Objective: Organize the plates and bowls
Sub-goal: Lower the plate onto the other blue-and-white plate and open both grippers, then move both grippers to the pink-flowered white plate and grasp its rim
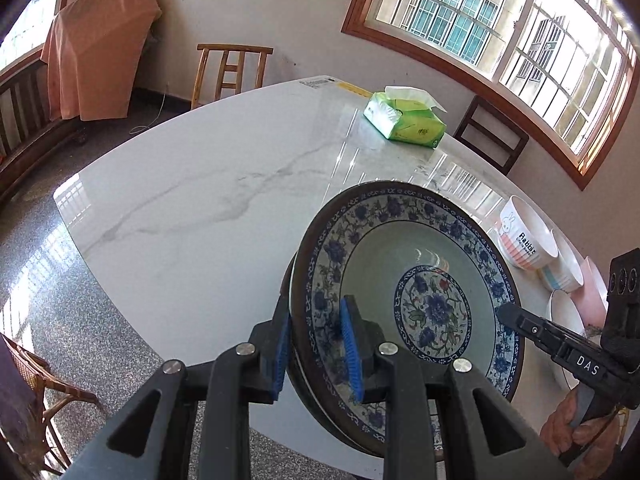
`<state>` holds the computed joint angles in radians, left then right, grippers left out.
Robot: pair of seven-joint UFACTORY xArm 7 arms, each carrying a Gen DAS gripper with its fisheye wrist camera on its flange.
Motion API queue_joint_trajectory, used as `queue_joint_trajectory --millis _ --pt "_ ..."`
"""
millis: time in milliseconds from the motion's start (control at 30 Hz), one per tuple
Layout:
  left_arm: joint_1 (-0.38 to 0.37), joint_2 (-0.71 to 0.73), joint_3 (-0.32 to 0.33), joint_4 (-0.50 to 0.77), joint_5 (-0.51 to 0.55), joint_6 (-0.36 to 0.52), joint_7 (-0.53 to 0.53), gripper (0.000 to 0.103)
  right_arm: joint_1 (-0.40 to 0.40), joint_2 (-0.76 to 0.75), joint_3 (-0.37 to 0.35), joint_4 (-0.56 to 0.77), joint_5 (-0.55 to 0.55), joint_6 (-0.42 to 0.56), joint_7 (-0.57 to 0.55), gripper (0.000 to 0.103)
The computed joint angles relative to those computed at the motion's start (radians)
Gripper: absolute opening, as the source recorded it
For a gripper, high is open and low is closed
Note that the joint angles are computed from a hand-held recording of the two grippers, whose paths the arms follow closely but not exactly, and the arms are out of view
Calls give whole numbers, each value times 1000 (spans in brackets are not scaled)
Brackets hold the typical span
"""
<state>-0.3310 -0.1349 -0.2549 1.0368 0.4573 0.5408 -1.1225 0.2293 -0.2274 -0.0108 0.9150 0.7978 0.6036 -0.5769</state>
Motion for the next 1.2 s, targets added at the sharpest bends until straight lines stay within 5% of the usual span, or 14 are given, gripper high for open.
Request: queue_joint_trajectory --millis 400,600,700,767,900,1033,1200 --pt "9 -5 11 -43 -18 -27 -11 27 28 0 31 -28 -53 -87 2 21" --pt "19 7 -22 -19 133 28 -95 27 57 -26 62 -92 -172 -235 16 27" --pt "11 12 -30 -4 210 63 -140 27 54 -35 93 -132 -296 -335 70 35" --pt "4 17 -30 2 245 83 -163 27 8 -39 147 -149 -448 -376 170 52" --pt "-11 18 -18 -3 249 86 -171 30 -77 -62 230 -198 -671 -499 319 69" --pt "-20 -3 -27 -11 295 106 -223 30 -30 -108 177 -262 -701 -611 353 76" --pt "-45 -29 -55 -11 304 30 -176 37 134 -275 -78 -414 -646 -706 405 75"
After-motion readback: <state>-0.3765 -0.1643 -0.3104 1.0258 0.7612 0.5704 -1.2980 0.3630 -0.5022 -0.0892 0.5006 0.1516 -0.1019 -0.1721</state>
